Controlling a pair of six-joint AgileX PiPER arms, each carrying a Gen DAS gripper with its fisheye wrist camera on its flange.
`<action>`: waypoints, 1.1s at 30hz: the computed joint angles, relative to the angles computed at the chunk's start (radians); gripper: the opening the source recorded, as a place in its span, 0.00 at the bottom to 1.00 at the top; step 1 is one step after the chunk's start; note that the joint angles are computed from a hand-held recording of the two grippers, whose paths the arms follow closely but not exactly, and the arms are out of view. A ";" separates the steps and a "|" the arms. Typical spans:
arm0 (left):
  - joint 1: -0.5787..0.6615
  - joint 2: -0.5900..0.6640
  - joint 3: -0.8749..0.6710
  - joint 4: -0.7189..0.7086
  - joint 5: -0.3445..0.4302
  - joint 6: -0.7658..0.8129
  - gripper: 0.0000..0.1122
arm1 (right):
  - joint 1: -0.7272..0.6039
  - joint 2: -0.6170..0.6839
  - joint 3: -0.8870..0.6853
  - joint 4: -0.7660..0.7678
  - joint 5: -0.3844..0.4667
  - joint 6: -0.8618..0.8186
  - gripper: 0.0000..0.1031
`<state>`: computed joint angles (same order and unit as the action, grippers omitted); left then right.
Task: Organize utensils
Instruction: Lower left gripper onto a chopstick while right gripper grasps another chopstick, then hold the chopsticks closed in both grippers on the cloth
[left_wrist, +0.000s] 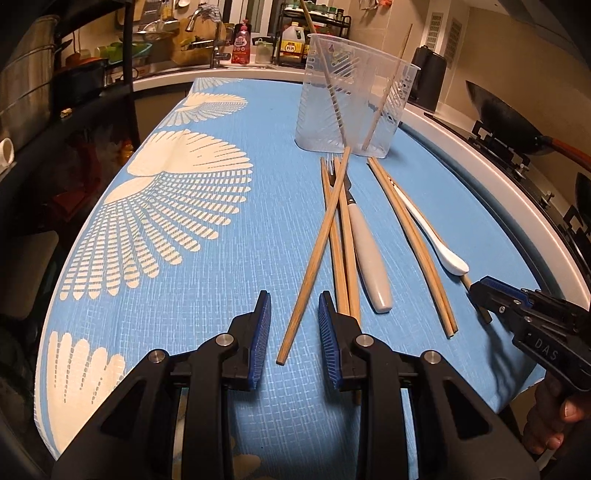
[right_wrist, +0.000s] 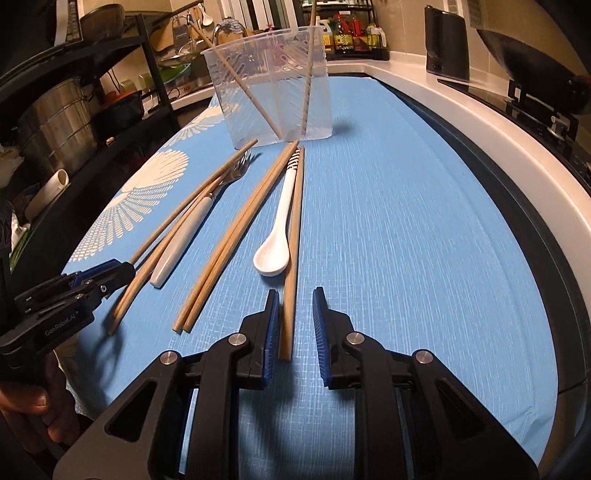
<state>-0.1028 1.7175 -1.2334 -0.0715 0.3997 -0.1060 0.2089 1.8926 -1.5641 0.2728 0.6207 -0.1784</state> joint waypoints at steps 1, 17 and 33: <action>-0.003 0.002 -0.001 0.012 -0.003 -0.009 0.24 | 0.004 -0.001 0.002 -0.009 -0.003 0.002 0.18; -0.028 -0.012 0.020 0.267 -0.004 -0.244 0.05 | -0.019 -0.040 0.057 -0.217 -0.050 0.219 0.07; -0.072 -0.021 0.072 0.564 -0.061 -0.567 0.05 | -0.022 -0.034 0.062 -0.195 -0.070 0.178 0.09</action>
